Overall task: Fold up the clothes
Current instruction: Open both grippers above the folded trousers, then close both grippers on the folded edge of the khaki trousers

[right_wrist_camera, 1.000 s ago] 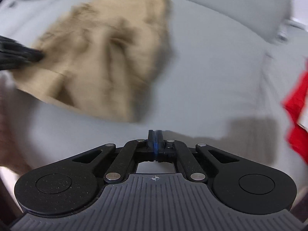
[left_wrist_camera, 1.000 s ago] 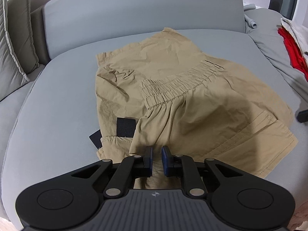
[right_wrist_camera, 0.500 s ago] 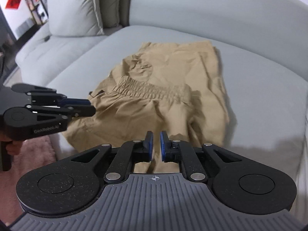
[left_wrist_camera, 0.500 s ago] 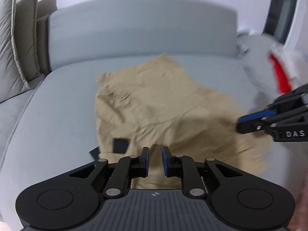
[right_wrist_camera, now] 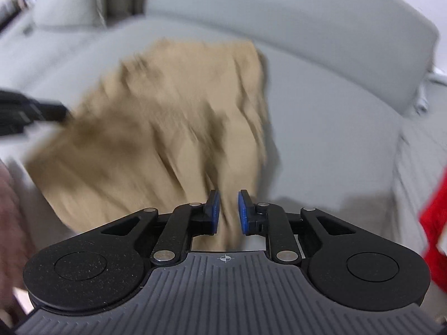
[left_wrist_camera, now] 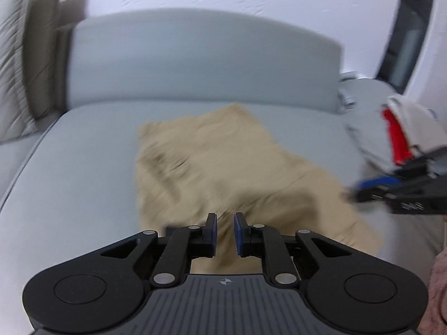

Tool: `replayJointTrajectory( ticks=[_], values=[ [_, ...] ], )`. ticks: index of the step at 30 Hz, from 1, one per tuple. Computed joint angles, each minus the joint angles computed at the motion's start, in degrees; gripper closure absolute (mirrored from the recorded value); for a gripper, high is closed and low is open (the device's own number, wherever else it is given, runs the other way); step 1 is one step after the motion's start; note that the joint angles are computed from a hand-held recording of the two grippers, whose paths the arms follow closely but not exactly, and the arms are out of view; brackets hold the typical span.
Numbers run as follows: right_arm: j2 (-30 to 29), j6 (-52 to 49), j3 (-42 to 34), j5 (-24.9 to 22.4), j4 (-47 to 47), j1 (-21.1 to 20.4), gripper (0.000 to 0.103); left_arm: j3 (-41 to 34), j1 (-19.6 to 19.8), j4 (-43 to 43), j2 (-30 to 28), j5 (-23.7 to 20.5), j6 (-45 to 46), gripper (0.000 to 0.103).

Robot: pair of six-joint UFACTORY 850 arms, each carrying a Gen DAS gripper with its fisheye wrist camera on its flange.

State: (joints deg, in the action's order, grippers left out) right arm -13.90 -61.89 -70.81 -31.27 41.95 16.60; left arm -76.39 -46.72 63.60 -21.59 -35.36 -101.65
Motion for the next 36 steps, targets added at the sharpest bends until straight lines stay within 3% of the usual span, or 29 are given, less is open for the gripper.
replayJointTrajectory(
  ticks=[2,4,8,9,10,14,18,19,21,22,23,28,32,36],
  values=[
    [-2.7,-5.1,-3.3,-2.7,7.6,0.9,0.081,-2.6,0.9,-2.1,-2.4,0.4,4.2,0.089],
    [-4.9,-6.5,-5.6,-4.3,7.6,2.0,0.081,-5.6,2.7,-6.7,-5.7,0.9,10.5,0.089],
    [-10.3,-1.5,-9.7,-1.0,-2.2,5.3,0.083,-8.5,4.4,-9.7,-9.6,-1.1,13.2,0.088],
    [-11.7,1.3,-10.5,0.2,-4.7,5.9,0.092,-9.5,4.8,-10.6,-10.8,-2.4,13.7,0.088],
    [-13.3,4.3,-11.4,1.3,-7.3,6.5,0.094,-10.4,5.3,-12.3,-12.0,-2.9,15.0,0.087],
    [-15.7,11.5,-12.6,3.2,-11.6,7.5,0.094,-11.8,5.7,-14.3,-13.4,-3.7,18.5,0.088],
    [-16.8,14.9,-16.0,-0.6,-14.7,7.5,0.093,-10.0,6.3,-13.4,-10.5,-2.0,17.5,0.087],
    [-17.0,14.1,-18.0,-3.6,-13.1,6.7,0.086,-9.1,6.5,-12.3,-9.4,-1.2,16.1,0.086],
    [-16.9,8.7,-20.1,-5.7,-7.6,5.1,0.075,-5.7,6.7,-3.3,-5.7,0.7,7.2,0.070],
    [-17.2,6.3,-21.2,-5.9,-5.5,4.4,0.066,-4.8,7.1,0.6,-4.6,0.4,3.3,0.052],
    [-17.5,4.0,-22.5,-6.1,-3.4,3.8,0.063,-4.8,7.5,2.2,-4.4,-0.5,1.7,0.042],
    [-25.0,7.3,-34.0,-8.2,-4.0,2.4,0.057,-6.3,11.9,-0.1,-6.7,-2.1,2.9,0.040],
    [-34.3,13.5,-45.8,-11.8,-6.5,2.0,0.042,-7.1,15.8,-5.7,-8.7,1.3,5.4,0.040],
    [-42.8,19.5,-57.3,-16.3,-6.7,1.4,0.042,-8.6,19.0,-9.7,-11.6,4.9,8.9,0.041]
  ],
)
